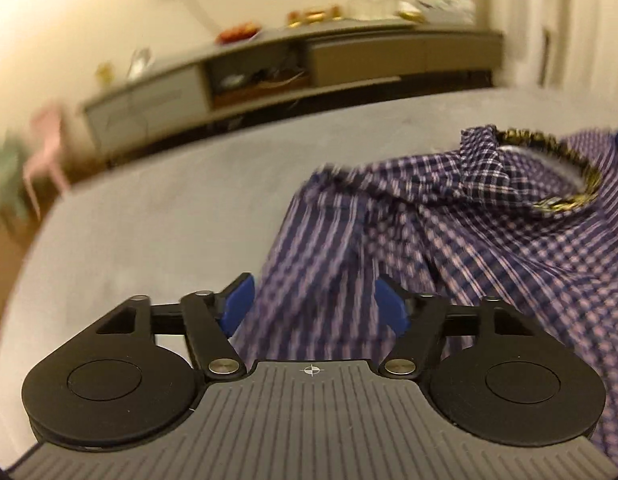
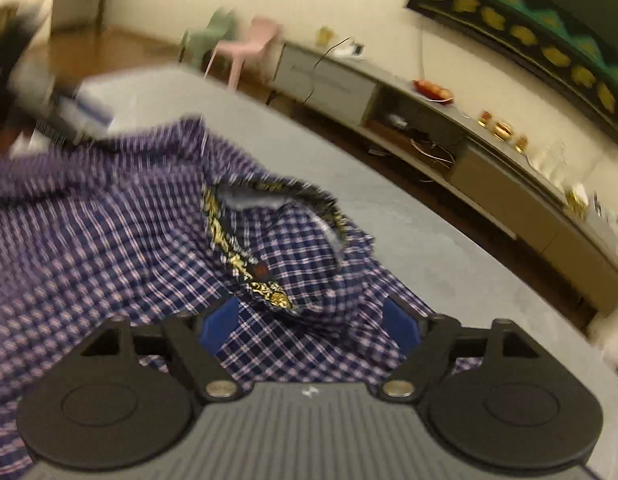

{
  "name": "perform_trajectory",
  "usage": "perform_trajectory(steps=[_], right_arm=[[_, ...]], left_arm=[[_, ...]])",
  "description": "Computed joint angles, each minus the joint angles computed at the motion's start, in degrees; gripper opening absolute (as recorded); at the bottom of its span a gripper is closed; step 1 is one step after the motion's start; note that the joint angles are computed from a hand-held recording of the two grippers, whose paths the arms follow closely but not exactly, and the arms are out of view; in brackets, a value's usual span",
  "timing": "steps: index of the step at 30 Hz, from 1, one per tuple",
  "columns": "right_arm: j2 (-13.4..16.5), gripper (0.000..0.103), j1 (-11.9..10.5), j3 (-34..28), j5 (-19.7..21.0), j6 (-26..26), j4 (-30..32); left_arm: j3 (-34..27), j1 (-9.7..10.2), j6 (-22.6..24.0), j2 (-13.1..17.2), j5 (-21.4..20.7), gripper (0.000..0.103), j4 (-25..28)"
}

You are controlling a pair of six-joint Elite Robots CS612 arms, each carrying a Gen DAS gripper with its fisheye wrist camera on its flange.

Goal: Fold clothes

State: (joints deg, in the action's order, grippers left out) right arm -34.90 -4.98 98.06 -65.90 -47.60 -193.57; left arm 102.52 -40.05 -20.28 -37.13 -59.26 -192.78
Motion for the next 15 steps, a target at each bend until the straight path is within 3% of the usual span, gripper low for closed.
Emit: perform_trajectory(steps=[4, 6, 7, 8, 9, 10, 13, 15], right_arm=[[1.3, 0.075, 0.2, -3.4, 0.8, -0.6, 6.9], [0.8, 0.043, -0.3, -4.1, 3.5, -2.1, 12.5], [0.3, 0.038, -0.5, -4.1, 4.5, -2.8, 12.8], [-0.2, 0.019, -0.7, -3.9, 5.5, -3.3, 12.6], [-0.7, 0.0, -0.9, -3.7, 6.5, -3.8, 12.4], [-1.2, 0.001, -1.2, -3.6, 7.5, -4.3, 12.2], [-2.0, 0.001, -1.7, -4.2, 10.2, -3.8, 10.5], [-0.6, 0.0, -1.4, -7.1, 9.4, 1.1, 7.0]], left_arm=[[-5.7, 1.45, 9.6, 3.1, -0.3, 0.07, 1.2], [-7.6, 2.0, 12.1, 4.4, -1.2, 0.07, 1.0], [-8.6, 2.28, 12.7, 5.0, -1.5, 0.067, 1.6], [-9.3, 2.65, 13.4, 5.4, -2.4, 0.063, 1.7], [-9.8, 3.21, 14.3, 5.5, -4.6, 0.038, 1.2], [-10.1, 3.73, 14.7, 5.5, -6.4, 0.0, 1.0], [-10.5, 5.24, 11.5, 4.9, -9.7, 0.0, -1.5], [-11.7, 6.62, 4.7, 4.9, -10.3, 0.0, -2.0]])
